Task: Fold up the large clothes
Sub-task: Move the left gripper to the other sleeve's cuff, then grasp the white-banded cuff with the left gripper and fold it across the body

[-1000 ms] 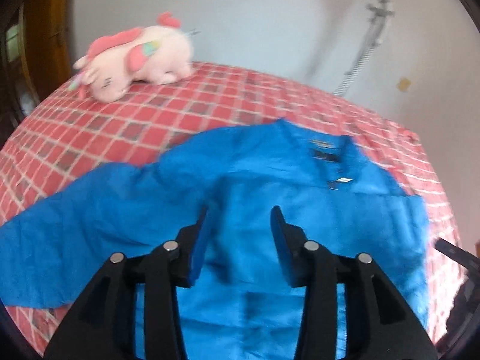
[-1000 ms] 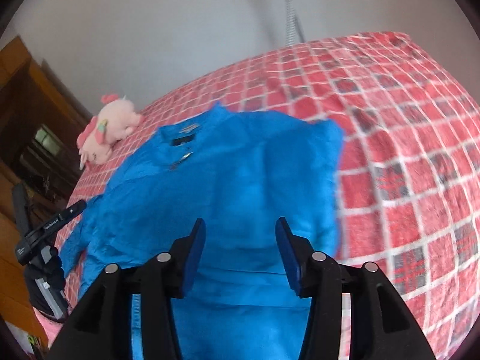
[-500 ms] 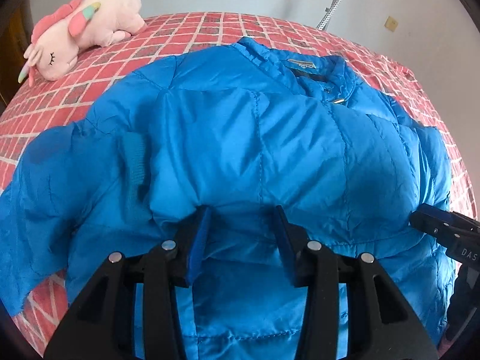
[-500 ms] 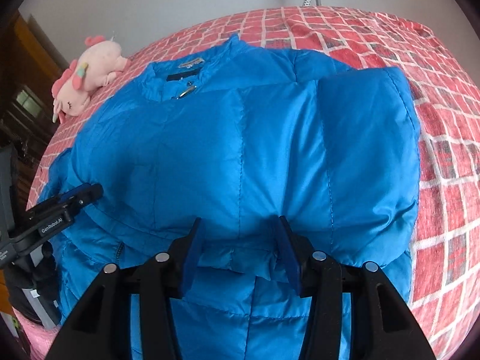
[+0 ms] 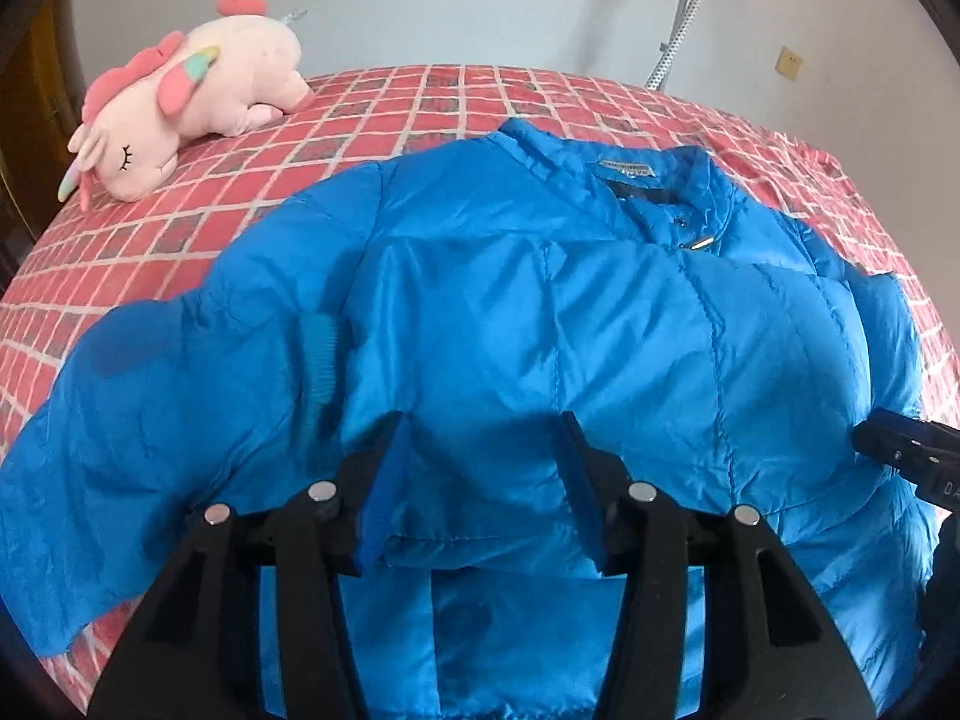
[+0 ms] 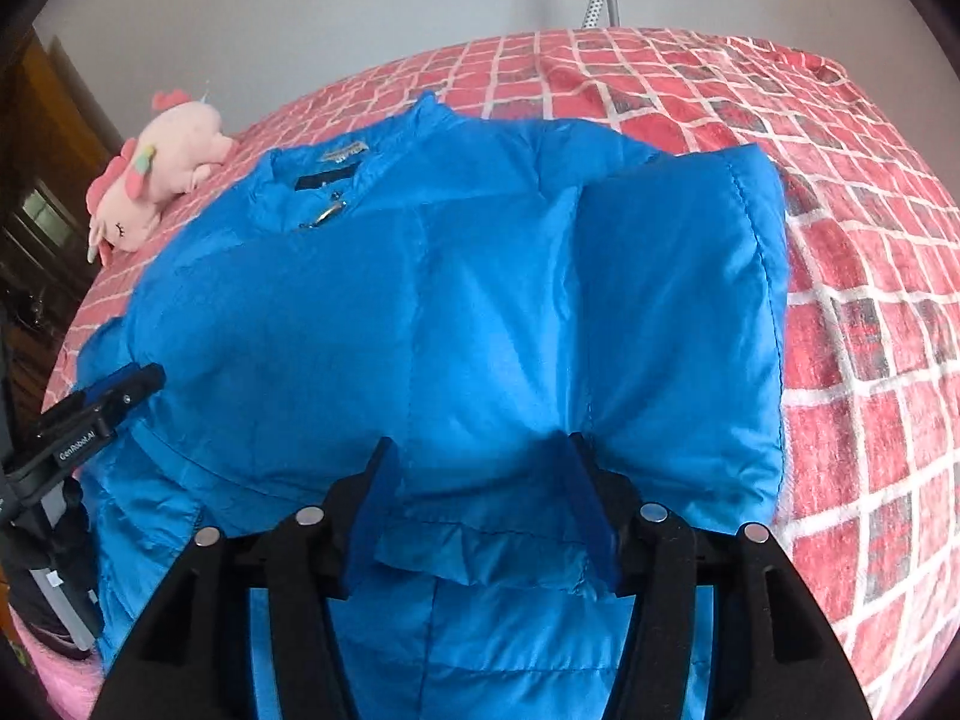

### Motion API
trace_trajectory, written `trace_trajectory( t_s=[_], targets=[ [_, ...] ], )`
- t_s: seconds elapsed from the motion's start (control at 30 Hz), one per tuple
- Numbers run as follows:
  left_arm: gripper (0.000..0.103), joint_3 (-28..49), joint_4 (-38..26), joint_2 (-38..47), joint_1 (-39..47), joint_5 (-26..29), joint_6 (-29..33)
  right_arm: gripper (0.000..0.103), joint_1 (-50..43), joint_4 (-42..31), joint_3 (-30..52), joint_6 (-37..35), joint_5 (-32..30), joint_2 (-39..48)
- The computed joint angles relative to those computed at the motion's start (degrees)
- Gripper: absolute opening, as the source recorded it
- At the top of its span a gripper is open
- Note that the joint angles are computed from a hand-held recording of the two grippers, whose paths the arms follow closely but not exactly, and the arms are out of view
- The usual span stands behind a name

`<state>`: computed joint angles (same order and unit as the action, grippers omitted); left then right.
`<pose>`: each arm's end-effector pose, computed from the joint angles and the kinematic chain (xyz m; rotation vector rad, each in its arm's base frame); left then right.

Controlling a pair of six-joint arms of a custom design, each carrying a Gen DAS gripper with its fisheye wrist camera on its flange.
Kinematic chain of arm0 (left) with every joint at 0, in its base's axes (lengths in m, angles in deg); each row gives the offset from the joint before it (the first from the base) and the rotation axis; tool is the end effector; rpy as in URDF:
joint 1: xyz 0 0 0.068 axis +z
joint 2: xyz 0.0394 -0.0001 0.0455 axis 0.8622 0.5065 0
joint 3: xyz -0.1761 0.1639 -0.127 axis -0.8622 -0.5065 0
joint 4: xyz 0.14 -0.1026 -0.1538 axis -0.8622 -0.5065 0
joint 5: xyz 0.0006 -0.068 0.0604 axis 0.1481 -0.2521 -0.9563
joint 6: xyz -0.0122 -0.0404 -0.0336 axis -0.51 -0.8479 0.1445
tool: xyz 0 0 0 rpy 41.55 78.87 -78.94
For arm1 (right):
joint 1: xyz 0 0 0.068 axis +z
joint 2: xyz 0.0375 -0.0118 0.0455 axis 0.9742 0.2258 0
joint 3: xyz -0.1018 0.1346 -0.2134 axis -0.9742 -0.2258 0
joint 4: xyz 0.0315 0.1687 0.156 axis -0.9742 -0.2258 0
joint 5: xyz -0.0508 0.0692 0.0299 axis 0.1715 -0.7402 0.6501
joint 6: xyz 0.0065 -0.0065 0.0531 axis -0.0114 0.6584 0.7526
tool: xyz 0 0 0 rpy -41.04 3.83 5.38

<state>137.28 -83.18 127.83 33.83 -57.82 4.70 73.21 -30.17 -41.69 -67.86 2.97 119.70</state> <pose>0.2729 -0.1334 0.1563 0.5307 2.5236 -0.2453 0.1627 -0.0076 0.1597 0.4885 2.5985 0.2028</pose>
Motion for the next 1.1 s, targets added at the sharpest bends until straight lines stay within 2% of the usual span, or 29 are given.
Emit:
trace_trajectory(
  t_s=[0.13, 0.2, 0.3, 0.37, 0.5, 0.67, 0.7, 0.87, 0.97, 1.03, 1.1],
  targets=[
    [0.05, -0.75, 0.99, 0.0, 0.67, 0.96, -0.07, 0.058, 1.63, 2.23, -1.68, 0.8, 1.33, -0.45],
    [0.049, -0.57, 0.14, -0.73, 1.13, 1.71, -0.53, 0.059, 0.6, 2.2, -1.51, 0.24, -0.4, -0.73],
    [0.05, 0.44, -4.45, -3.94, 2.88, 4.9, -0.84, 0.06, -0.1, -4.91, 0.85, -0.41, -2.31, -6.37],
    [0.053, 0.37, -6.68, -7.39, 4.69, 6.46, -0.31, 0.062, 2.52, -10.96, 3.22, 0.68, -0.48, -12.83],
    [0.057, -1.25, -10.3, -15.78, 12.13, 7.68, 3.39, 0.063, 7.94, -17.04, 6.3, 4.49, 2.15, -15.31],
    [0.061, -3.29, -15.62, -20.55, 31.61, 10.72, 15.17, 0.063, 13.81, -16.9, 6.62, 8.2, 4.98, -11.8],
    [0.062, -3.56, -16.51, -20.53, 38.06, 11.6, 19.29, 0.063, 14.36, -16.89, 6.45, 8.62, 5.04, -11.53],
    [0.066, 1.56, -18.58, -14.27, 63.92, 14.49, 32.6, 0.063, 15.32, -15.8, 5.69, 9.41, 5.88, -10.26],
    [0.076, 8.63, -19.08, -7.39, 75.21, 15.54, 36.28, 0.063, 14.63, -14.98, 5.31, 9.36, 5.32, -9.33],
    [0.076, 13.9, -19.46, -1.92, 80.33, 14.6, 36.44, 0.063, 15.1, -14.52, 5.15, 9.78, 5.73, -8.71],
    [0.079, 20.17, -22.71, 3.56, 84.11, 16.12, 36.51, 0.064, 16.44, -14.37, 5.29, 10.68, 6.79, -8.24]
  ],
)
